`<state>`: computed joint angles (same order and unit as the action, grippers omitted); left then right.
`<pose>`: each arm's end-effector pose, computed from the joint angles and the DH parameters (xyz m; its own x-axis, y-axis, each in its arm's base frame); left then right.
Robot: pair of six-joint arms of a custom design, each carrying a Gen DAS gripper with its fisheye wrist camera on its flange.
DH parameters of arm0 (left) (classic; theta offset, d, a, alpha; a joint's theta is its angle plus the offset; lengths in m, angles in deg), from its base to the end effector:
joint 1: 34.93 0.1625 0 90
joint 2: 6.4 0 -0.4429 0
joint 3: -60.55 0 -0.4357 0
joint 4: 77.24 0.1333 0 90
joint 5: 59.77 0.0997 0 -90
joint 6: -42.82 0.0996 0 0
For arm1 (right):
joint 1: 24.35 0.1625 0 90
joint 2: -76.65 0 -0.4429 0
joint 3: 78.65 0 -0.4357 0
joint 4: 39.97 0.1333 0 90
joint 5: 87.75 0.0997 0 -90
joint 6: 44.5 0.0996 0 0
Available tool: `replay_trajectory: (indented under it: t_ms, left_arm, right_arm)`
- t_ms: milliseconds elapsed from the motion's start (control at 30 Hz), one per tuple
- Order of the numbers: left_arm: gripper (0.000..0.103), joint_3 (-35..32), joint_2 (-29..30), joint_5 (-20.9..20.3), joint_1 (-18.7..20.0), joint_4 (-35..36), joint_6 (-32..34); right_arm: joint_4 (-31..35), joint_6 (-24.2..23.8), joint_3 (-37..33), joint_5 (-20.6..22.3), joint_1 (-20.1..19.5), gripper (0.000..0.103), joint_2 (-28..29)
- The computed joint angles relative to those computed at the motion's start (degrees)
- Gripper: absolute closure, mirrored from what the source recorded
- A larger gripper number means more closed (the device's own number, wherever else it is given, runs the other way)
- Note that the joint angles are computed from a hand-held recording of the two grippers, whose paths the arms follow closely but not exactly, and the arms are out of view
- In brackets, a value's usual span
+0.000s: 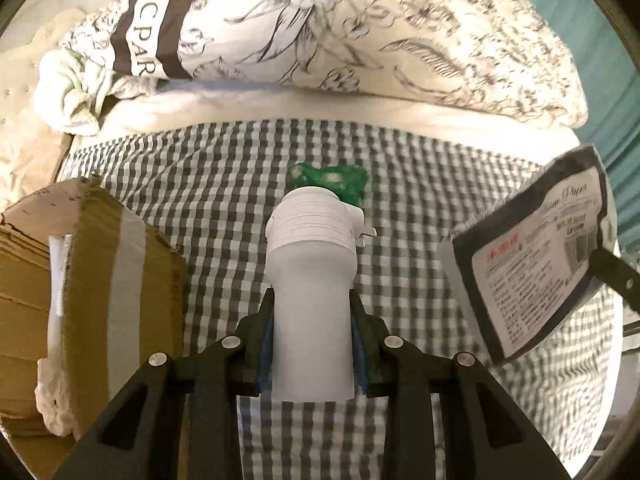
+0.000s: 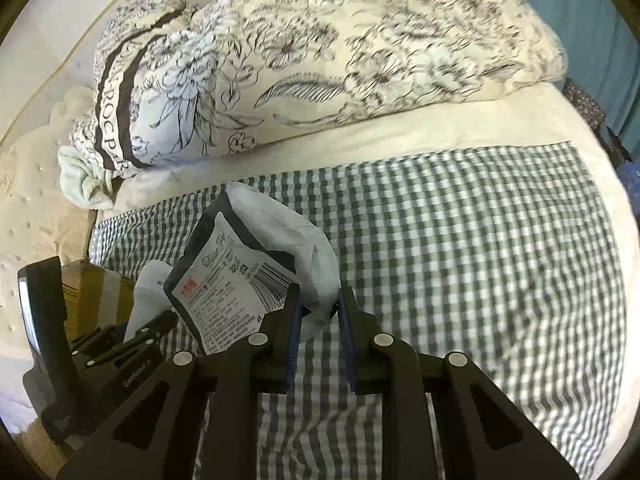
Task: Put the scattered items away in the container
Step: 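Carry the white bottle and tissue pack into the box and release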
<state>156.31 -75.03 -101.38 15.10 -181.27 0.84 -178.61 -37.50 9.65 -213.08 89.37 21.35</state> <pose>-0.2463 -0.6173 0.2892 -0.7159 -0.0856 -0.6929 0.1975 0.9271 -0.3186 0.3652 -0.6429 0.2380 -0.8508 -0.0766 0.5199 -0.2858 0.8977 -0.3354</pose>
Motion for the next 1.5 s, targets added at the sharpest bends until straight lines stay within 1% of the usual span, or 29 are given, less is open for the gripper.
replay_trajectory:
  t_ms: [200,433,533,600,767,833,1000,1167,1267,1333,1500]
  left_arm:
    - [0.071,-0.30,-2.76,0.43,-3.52,2.87,-1.96]
    - [0.071,-2.04,-6.26,1.99,-6.59,8.29,-5.13]
    - [0.071,-2.54,-8.34,3.37,-7.56,10.70,-7.15]
    - [0.071,-2.73,-10.05,4.60,-8.09,13.23,-9.61]
    - [0.071,-2.84,-14.54,6.51,-8.65,19.72,-15.37]
    - [0.071,-2.91,-16.40,7.41,-8.62,23.48,-18.49]
    - [0.071,-2.04,-20.95,8.57,-8.23,30.50,-23.94]
    - [0.071,-0.13,-25.20,8.13,-6.76,35.70,-28.64]
    - [0.071,1.79,-27.57,7.79,-5.46,36.69,-30.05]
    - [0.071,2.88,-28.50,7.30,-4.24,36.65,-30.11]
    - [0.071,5.64,-30.41,5.99,-1.16,32.73,-27.47]
  right_arm:
    - [2.09,1.15,1.77,-0.80,2.08,0.085,-3.57]
    - [4.98,0.71,0.71,-1.62,5.45,0.085,-5.28]
    - [5.84,-0.06,-0.55,-1.39,7.15,0.085,-4.98]
    - [6.06,-0.73,-1.60,-0.87,8.27,0.085,-4.22]
    - [5.84,-2.97,-4.36,1.67,11.24,0.085,-0.86]
    - [5.96,-3.51,-5.45,3.20,12.22,0.085,0.82]
    - [6.75,-4.01,-8.35,7.08,14.32,0.085,5.77]
    - [8.24,-4.02,-10.80,10.12,15.65,0.085,10.59]
    - [9.06,-4.22,-12.22,11.05,16.10,0.085,13.44]
    - [9.64,-4.55,-13.27,10.88,16.42,0.085,15.34]
    - [12.36,-3.97,-16.15,10.09,16.59,0.085,19.16]
